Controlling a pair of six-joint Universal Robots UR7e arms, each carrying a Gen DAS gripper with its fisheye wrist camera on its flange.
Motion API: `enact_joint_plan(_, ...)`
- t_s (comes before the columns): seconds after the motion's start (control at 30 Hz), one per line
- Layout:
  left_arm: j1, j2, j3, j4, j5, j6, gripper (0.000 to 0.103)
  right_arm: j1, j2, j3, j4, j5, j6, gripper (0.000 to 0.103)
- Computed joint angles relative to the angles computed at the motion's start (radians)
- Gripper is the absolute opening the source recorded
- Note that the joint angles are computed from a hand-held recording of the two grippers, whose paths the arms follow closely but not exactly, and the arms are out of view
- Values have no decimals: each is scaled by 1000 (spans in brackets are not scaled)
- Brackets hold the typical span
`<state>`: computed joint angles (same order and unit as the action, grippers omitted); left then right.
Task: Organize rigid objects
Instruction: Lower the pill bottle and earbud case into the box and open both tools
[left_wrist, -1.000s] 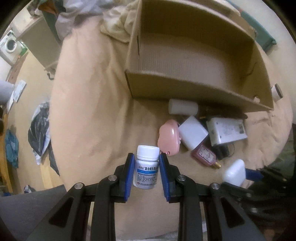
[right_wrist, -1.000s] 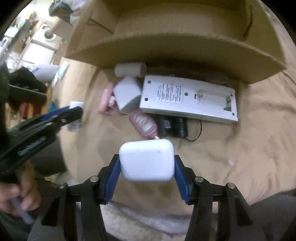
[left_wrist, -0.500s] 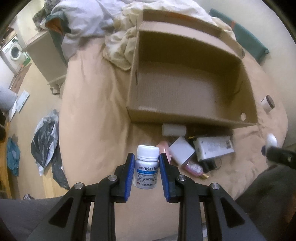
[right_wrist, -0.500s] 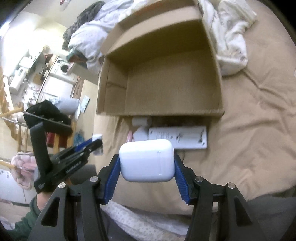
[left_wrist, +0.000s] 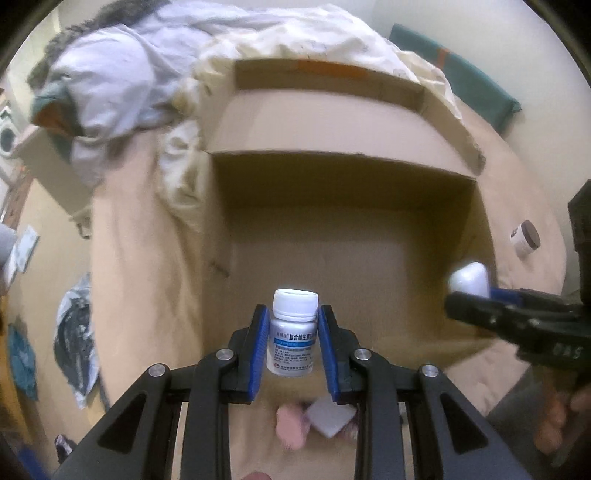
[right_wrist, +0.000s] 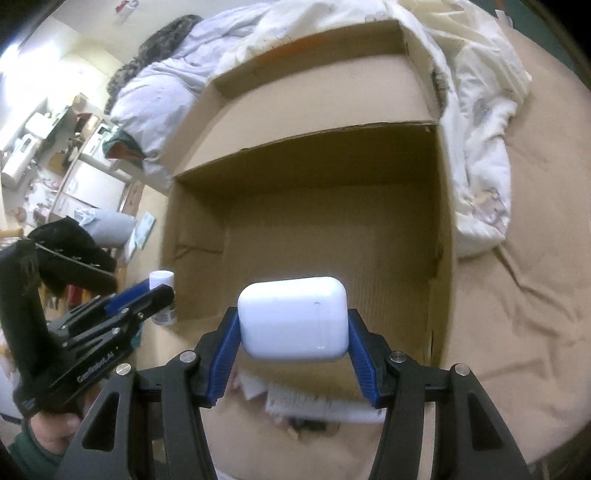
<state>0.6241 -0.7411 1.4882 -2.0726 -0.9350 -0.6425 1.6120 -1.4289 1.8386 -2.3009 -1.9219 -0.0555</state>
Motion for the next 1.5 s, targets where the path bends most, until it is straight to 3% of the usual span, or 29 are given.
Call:
enact_joint_plan(0.2, 32, 45, 10, -64, -44, 31, 24, -38, 44, -1, 24, 5, 3, 59)
enact_joint_plan(0.33, 30, 69, -2, -25, -9, 29, 25, -46, 60, -1, 33, 8, 14, 59)
enact_joint_plan(0.63, 50, 91, -18, 24, -33, -16, 25, -62, 98, -7, 85, -13, 68, 59)
enact_joint_plan(0.73, 52, 97, -26, 39, -30, -19, 25, -69, 98, -16, 93, 8, 90, 66)
enact_joint_plan(0.9, 53, 92, -21, 30, -36, -14, 24, -54, 68, 1, -11, 60, 54, 84)
enact_joint_plan(1.0, 52, 90, -14, 21, -33, -11, 24, -47, 44, 20, -102, 83, 28, 85)
enact_joint_plan(1.17, 49, 83, -5, -18, -50, 16, 25, -39, 41, 23, -124, 85, 22, 85)
enact_joint_plan(1.2, 45, 84, -5, -19, -44, 23, 27, -36, 45, 26, -136, 84, 16, 85)
enact_joint_plan(1.27, 39, 82, -2, -27, -40, 27, 58, -31, 47, 26, -149, 85, 4, 85)
enact_joint_plan(1.3, 39, 80, 0, -35, -44, 29, 64, -28, 47, 26, -157, 85, -3, 85)
enact_joint_plan(1.5, 23, 51, 2, -35, -29, 8, 78, -26, 20, 29, -177, 98, 0, 85)
